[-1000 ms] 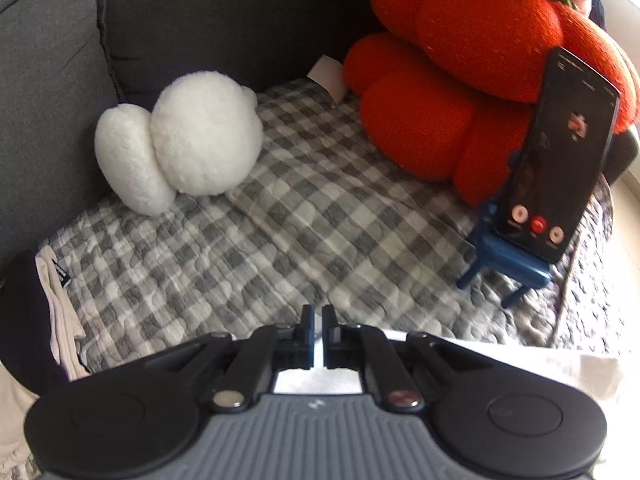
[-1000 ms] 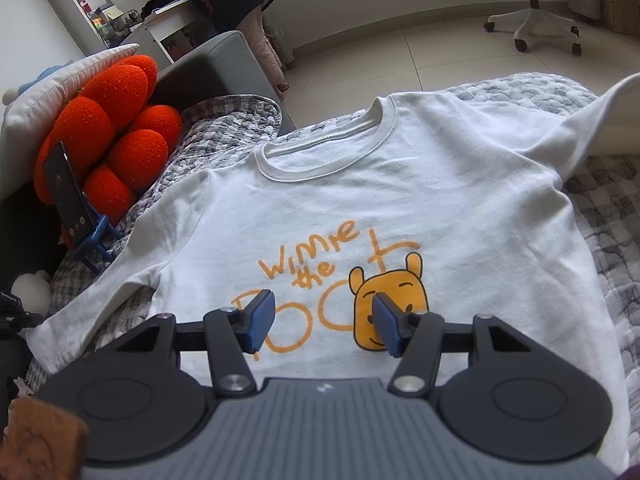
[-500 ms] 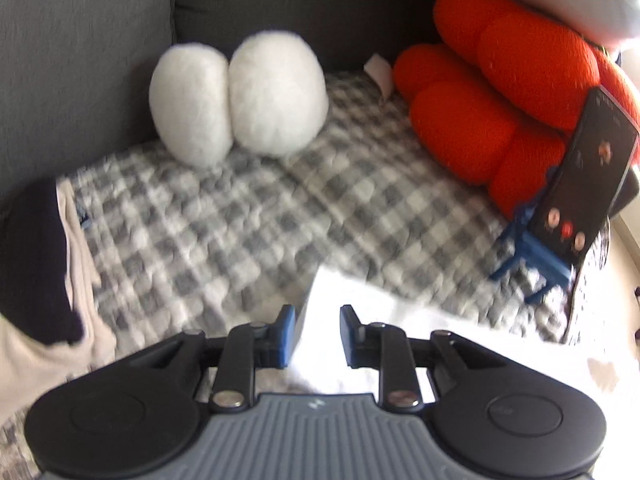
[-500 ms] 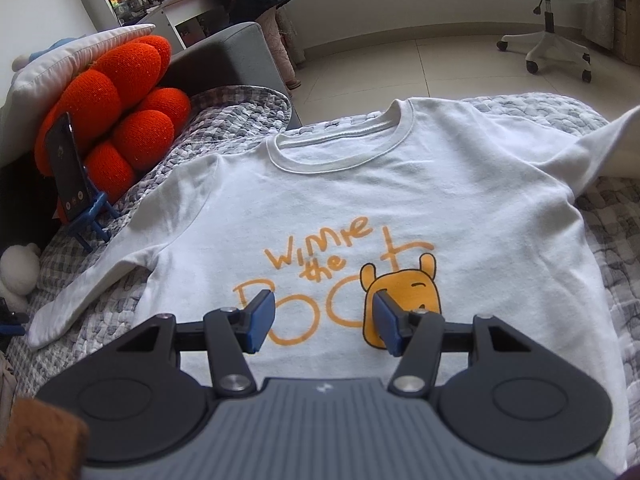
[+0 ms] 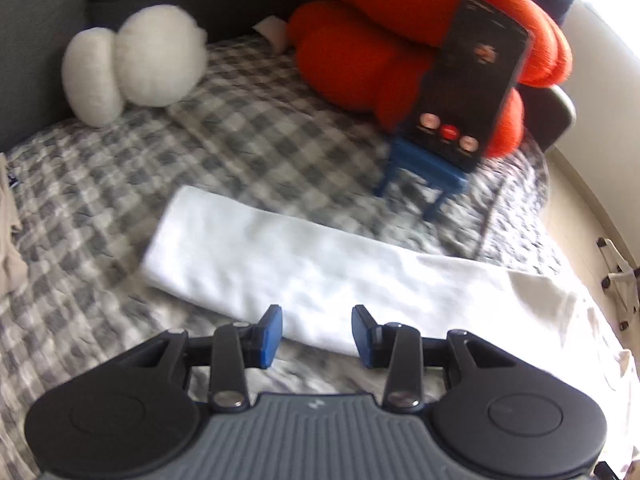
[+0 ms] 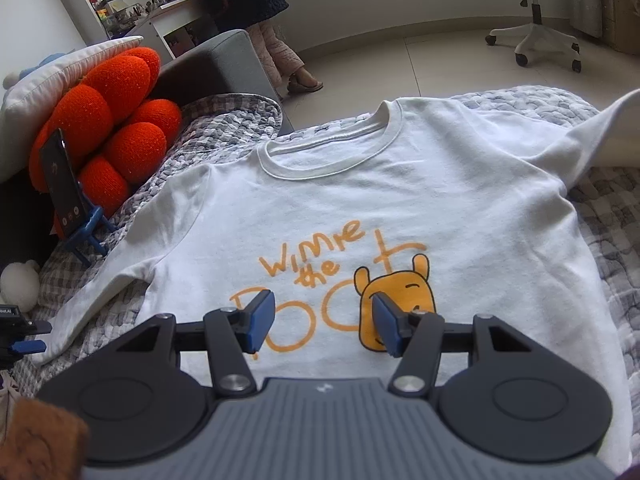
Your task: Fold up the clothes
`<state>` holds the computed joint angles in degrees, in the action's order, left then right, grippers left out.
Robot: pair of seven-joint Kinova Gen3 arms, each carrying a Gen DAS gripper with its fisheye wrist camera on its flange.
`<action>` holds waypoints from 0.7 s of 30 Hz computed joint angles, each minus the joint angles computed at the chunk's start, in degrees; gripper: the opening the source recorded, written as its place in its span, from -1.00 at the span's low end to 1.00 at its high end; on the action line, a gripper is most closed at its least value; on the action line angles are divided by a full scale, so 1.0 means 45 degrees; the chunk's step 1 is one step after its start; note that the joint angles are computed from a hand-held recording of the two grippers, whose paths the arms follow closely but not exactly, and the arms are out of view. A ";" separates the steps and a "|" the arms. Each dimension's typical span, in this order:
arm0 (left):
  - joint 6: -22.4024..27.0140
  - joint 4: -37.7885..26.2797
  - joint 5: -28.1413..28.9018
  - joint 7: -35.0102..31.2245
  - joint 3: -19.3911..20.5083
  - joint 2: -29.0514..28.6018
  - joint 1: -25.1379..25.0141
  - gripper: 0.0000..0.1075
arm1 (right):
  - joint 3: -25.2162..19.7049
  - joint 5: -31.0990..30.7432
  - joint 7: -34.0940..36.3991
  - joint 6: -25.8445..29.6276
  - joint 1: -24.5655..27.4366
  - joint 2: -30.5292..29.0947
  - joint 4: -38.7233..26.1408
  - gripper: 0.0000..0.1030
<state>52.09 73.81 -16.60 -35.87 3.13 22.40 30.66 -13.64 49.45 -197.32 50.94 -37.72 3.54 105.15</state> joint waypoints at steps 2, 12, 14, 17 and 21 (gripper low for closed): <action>0.0057 -0.0493 -0.0103 -0.0247 0.0199 0.0285 0.0299 -0.28 | -0.0010 0.0120 -0.0166 0.0286 -0.0030 -0.0066 0.0037 0.13; -0.0221 -0.3381 0.0758 -0.3022 0.0684 0.2289 0.1682 -0.28 | -0.0144 0.0129 -0.1169 0.1011 0.0662 -0.1036 0.0916 0.13; -0.0205 -0.3803 0.0964 -0.3161 0.0586 0.2615 0.1956 -0.28 | -0.0257 0.0089 -0.1365 0.0952 0.0944 -0.1356 0.1190 0.13; 0.0672 -0.4881 0.0554 -0.2944 -0.0004 0.3275 0.2836 -0.28 | -0.0461 -0.0007 -0.1599 0.0900 0.1393 -0.1806 0.1555 0.13; 0.2428 -0.6184 -0.0478 -0.2768 -0.0618 0.3741 0.4051 -0.27 | -0.0855 -0.0087 -0.1825 0.1168 0.1981 -0.2451 0.1985 0.13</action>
